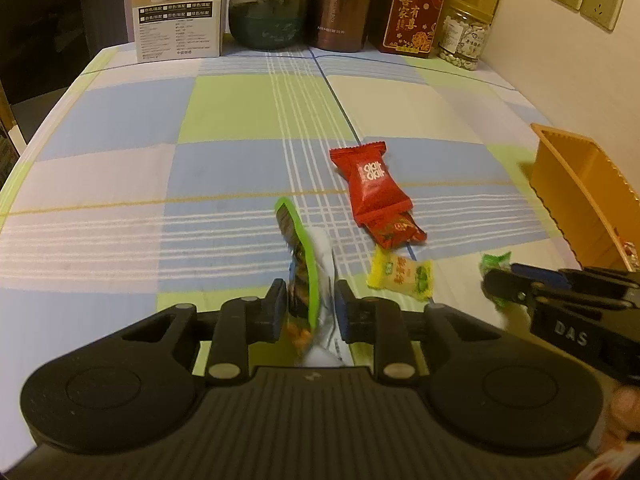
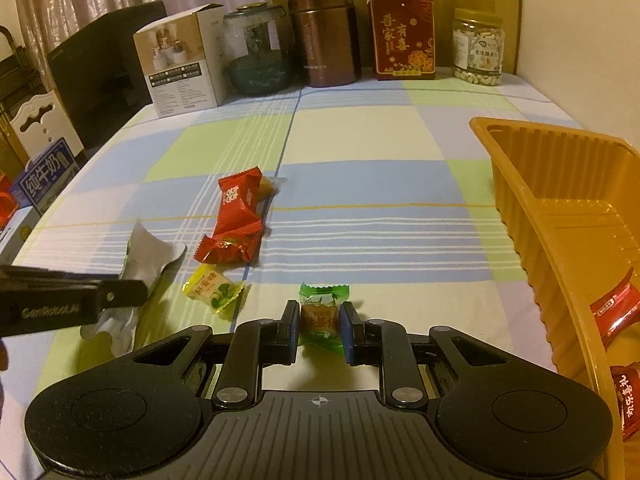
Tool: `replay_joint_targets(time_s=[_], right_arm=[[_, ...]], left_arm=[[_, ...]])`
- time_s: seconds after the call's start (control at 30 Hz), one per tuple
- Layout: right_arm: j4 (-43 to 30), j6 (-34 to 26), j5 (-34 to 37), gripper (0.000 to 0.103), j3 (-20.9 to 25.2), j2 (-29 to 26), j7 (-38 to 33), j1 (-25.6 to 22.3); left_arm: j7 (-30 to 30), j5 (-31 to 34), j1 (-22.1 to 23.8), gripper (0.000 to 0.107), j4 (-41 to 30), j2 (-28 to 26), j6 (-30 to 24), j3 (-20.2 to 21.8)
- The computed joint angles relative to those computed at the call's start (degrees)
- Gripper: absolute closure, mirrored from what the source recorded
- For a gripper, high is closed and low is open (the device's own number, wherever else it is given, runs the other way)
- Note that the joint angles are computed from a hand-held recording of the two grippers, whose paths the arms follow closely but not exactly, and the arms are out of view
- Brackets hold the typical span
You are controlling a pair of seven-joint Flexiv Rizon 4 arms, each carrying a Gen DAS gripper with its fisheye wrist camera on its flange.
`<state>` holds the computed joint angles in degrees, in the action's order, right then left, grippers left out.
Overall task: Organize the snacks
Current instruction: 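Lift both held snacks off the table and turn toward the orange tray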
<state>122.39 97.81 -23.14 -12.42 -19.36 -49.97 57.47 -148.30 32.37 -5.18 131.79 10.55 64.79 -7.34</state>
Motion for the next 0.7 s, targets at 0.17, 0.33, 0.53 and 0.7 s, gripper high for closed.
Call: replay_joint_targets(time_s=[0.17, 0.33, 0.53, 0.7], right_arm=[[0.1, 0.2, 0.2, 0.081, -0.5, 0.0, -0.1, 0.5], [0.4, 0.6, 0.5, 0.081, -1.3, 0.1, -0.5, 1.4], [2.3, 0.7, 1.0, 0.081, -2.8, 1.9, -1.4, 3.5], [5.3, 0.3, 0.3, 0.081, -3.9, 5.2, 0.4, 5.0]], left_arm=[[-0.3, 1.6, 0.1, 0.082, -1.2, -1.2, -1.1, -0.3], [-1.3, 1.3, -0.7, 0.084, -1.0, -0.7, -2.1, 0.0], [-3.3, 0.6, -1.4, 0.084, -0.1, 2.0, -4.3, -1.1], [-5.1, -0.5, -2.1, 0.084, 0.6, 5.1, -6.8, -3.0]])
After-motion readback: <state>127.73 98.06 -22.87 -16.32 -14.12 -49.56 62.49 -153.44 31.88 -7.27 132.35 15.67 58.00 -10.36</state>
